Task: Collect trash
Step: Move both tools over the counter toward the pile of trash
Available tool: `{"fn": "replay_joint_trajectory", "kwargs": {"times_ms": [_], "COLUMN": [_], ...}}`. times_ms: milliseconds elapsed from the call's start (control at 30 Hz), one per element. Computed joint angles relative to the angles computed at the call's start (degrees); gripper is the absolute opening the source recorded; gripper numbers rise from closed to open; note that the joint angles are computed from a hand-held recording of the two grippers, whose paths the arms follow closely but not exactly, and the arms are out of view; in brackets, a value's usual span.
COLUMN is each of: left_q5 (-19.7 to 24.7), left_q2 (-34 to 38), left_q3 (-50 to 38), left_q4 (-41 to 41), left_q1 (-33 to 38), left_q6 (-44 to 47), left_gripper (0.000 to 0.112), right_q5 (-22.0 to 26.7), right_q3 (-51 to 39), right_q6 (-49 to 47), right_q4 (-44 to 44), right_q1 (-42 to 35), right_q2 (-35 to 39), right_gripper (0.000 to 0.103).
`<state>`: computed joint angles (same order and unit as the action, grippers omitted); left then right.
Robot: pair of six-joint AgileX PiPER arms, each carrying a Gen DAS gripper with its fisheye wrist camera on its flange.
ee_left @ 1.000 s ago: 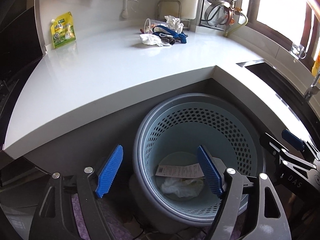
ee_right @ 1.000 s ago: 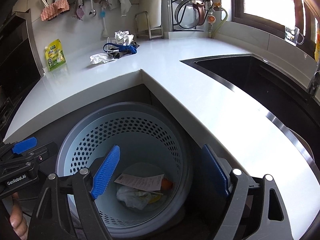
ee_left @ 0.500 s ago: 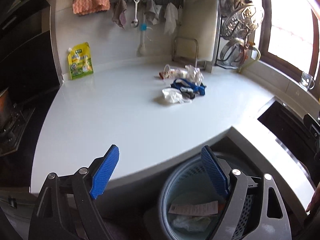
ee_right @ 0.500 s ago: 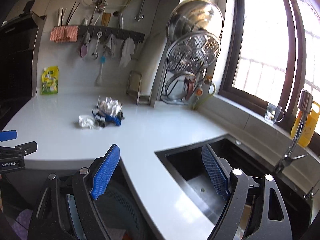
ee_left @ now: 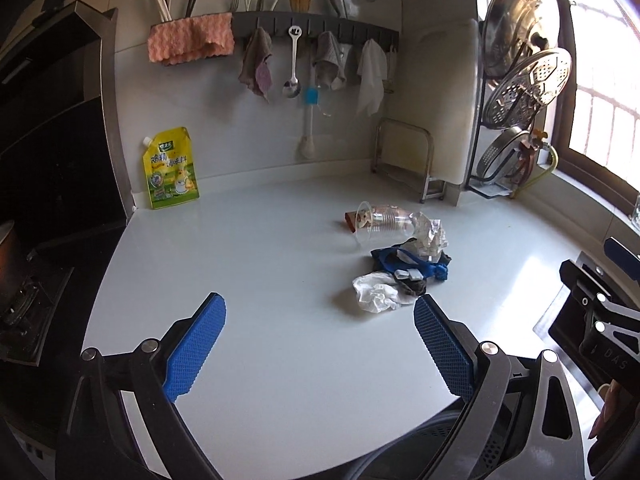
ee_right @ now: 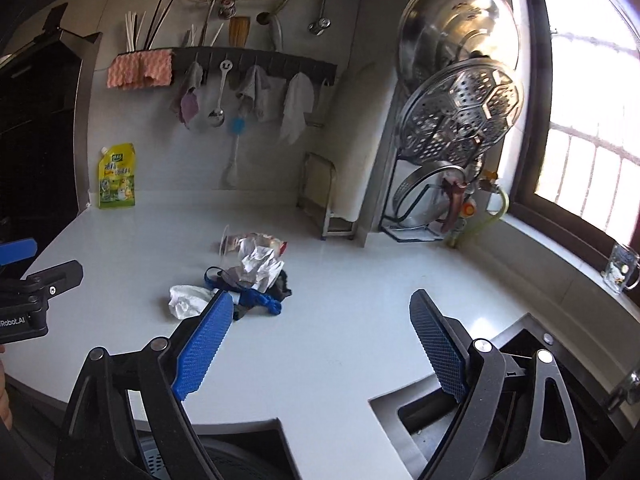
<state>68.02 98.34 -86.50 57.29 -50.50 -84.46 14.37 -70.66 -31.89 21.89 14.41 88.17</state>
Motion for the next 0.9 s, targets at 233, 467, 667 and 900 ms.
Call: {"fn": "replay_joint_trajectory", "kwargs": {"times_ms": [233,467,667,900], "left_q5": [-4.60,-9.43,-12.04,-13.31], "left_q2": [3.48,5.93,7.38,8.26], "left_q3": [-3.71,-4.37,-3.79,-3.60], "left_q4": [-2.38,-4.73,-6.41,-7.48], "left_q1": [7.46,11.99,14.42,15.61], "left_q6": [4.23,6.40,7.49,7.87], "left_gripper": [0.093,0.093,0.093,0.093], "right_q5": [10.71,19.50,23.99,27.46], "right_q3": [-20.62,-42.32,-53.93,-63.04], "right_q6": [1.60,13.73,19.75,24.18], "right_q4": [4.84,-5.62,-12.13,-18.33], "right_q1": [1.64,4.78,6.37,7.61], "right_q2": [17.01,32.45,40.76,46.98], "right_gripper": [0.086,0.086,0.086,0.086]}}
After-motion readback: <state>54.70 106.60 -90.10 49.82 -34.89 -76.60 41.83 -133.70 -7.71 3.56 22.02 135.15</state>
